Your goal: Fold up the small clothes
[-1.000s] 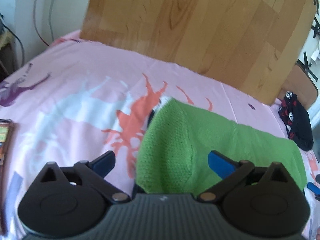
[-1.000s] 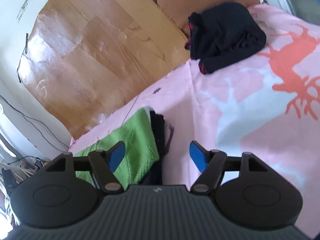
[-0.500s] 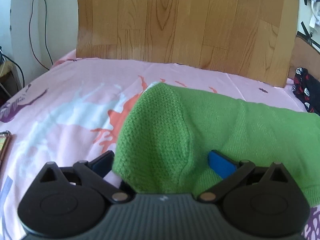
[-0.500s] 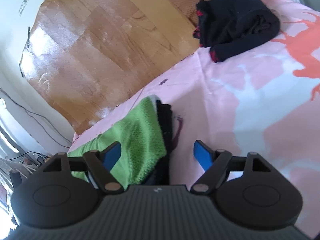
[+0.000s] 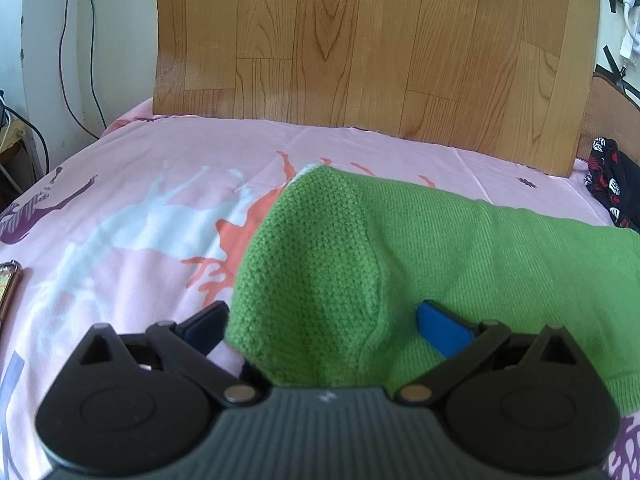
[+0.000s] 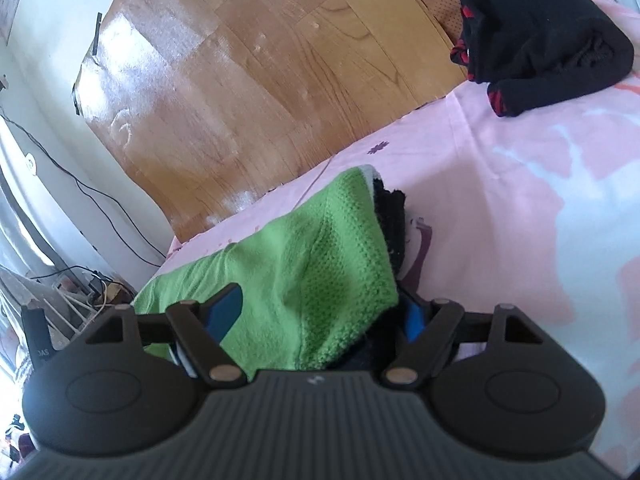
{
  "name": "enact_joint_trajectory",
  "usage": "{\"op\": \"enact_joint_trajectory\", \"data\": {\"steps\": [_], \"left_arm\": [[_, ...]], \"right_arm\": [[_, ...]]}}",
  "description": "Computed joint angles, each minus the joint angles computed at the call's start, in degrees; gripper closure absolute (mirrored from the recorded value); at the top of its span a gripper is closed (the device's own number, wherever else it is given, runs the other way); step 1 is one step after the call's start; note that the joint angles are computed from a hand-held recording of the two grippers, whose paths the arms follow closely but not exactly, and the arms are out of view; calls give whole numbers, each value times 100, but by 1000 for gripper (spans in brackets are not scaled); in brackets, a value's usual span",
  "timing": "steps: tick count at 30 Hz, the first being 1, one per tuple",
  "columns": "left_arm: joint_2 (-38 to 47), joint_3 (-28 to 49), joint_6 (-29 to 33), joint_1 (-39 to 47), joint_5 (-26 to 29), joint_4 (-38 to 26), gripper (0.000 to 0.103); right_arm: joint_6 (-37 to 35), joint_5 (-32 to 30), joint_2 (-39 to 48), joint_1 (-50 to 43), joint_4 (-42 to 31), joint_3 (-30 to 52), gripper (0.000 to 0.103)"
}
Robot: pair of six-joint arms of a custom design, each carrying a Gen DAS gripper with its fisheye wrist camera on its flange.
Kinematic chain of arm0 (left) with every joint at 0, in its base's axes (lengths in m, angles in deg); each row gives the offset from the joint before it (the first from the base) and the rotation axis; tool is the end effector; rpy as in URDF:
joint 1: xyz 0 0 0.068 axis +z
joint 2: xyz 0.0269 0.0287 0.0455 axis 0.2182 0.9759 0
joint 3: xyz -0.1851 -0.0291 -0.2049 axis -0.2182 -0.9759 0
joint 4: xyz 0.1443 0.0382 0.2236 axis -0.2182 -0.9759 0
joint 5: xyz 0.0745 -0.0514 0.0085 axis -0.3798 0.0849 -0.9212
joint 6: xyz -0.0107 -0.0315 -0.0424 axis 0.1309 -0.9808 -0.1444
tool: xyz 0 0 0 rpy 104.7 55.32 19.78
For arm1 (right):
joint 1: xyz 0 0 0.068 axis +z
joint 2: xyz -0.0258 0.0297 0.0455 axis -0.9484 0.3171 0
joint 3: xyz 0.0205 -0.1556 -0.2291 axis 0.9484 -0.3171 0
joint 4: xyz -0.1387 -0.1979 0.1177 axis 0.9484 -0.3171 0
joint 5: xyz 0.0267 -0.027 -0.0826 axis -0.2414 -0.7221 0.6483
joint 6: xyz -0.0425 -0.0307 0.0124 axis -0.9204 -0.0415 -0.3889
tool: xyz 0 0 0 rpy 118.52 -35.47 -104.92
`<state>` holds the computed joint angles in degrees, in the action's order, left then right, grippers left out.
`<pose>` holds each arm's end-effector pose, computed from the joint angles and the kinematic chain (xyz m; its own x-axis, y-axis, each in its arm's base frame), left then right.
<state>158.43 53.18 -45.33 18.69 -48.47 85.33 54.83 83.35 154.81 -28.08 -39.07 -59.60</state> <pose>0.3657 0.0268 0.1084 -0.6407 0.0941 -0.7620 0.2605 0.9603 -0.1004 0.2076 0.1765 0.1097 -0.4624 0.5132 -0.7230 -0.0111 0.8121 0.5835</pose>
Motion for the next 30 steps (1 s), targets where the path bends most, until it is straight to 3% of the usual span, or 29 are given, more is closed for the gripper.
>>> {"op": "enact_joint_trajectory", "data": {"steps": [18, 30], "left_arm": [[3, -43, -7, -10, -10, 70, 0], [-43, -146, 40, 32, 17, 140, 0]], "right_arm": [[-57, -37, 22, 0, 121, -59, 20], [-306, -223, 81, -45, 199, -6, 10]]}}
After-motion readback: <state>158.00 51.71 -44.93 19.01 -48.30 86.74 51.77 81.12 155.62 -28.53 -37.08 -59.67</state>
